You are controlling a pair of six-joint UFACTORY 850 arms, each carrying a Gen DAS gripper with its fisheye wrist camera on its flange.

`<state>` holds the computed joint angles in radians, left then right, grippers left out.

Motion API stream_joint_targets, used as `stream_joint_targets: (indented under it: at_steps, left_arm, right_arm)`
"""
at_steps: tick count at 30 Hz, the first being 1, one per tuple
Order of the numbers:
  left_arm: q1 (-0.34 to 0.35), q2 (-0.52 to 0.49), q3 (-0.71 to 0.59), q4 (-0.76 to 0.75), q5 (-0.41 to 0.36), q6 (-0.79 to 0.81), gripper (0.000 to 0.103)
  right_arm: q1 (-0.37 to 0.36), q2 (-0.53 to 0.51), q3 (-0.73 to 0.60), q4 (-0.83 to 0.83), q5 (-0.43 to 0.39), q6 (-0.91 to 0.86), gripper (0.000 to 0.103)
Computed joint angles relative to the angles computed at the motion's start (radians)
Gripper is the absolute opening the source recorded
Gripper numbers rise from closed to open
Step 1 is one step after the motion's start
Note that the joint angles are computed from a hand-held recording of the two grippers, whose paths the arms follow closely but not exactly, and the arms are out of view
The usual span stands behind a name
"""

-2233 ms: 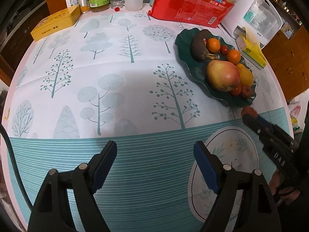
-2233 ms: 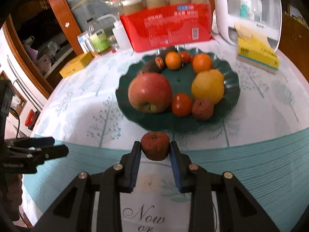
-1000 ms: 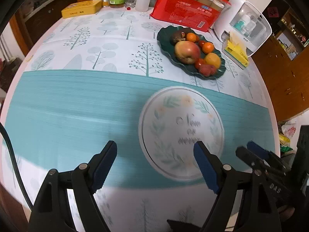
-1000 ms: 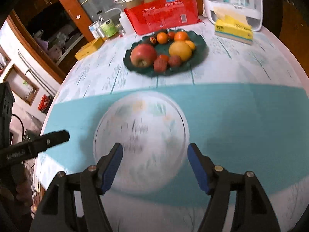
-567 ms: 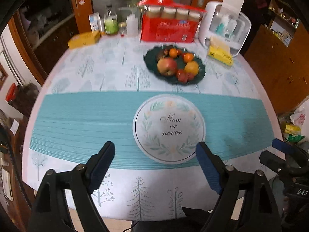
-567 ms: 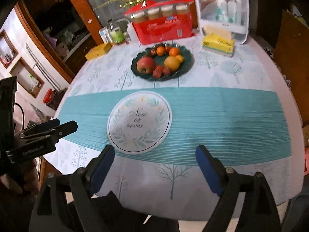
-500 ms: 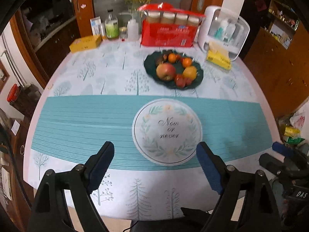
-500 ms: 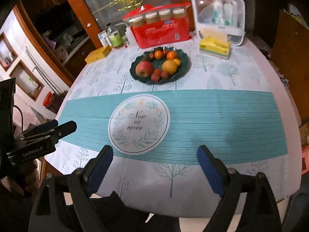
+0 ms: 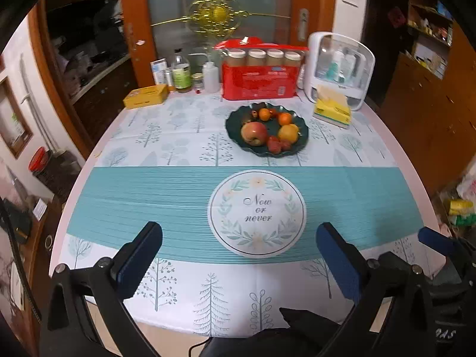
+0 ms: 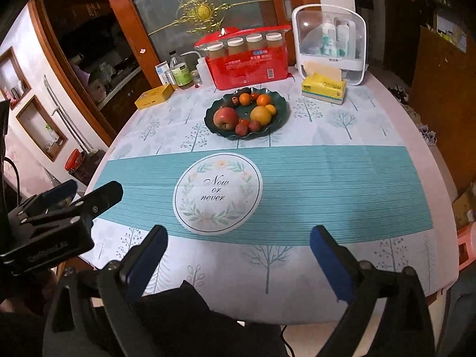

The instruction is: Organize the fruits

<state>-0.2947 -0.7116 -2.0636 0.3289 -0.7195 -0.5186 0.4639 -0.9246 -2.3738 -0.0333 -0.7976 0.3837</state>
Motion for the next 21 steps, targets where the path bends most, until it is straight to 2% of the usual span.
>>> stream_joint_targets:
  at_steps: [2,7,21]
  left_arm:
    - [0.001,0.004,0.009,0.017,0.000,-0.033,0.103]
    - [0.003,0.007,0.019,0.055,-0.014,-0.085,0.103]
    - [-0.001,-0.008,-0.002,0.076,-0.032,-0.102,0.103]
  right_arm:
    - [0.004,0.014,0.023,-0.019,0.020,0.007,0.103]
    - [0.008,0.014,0.018,-0.033,0.023,0.018,0.103]
    - [0.008,-0.080,-0.140,-0.004,-0.090,0.008,0.103]
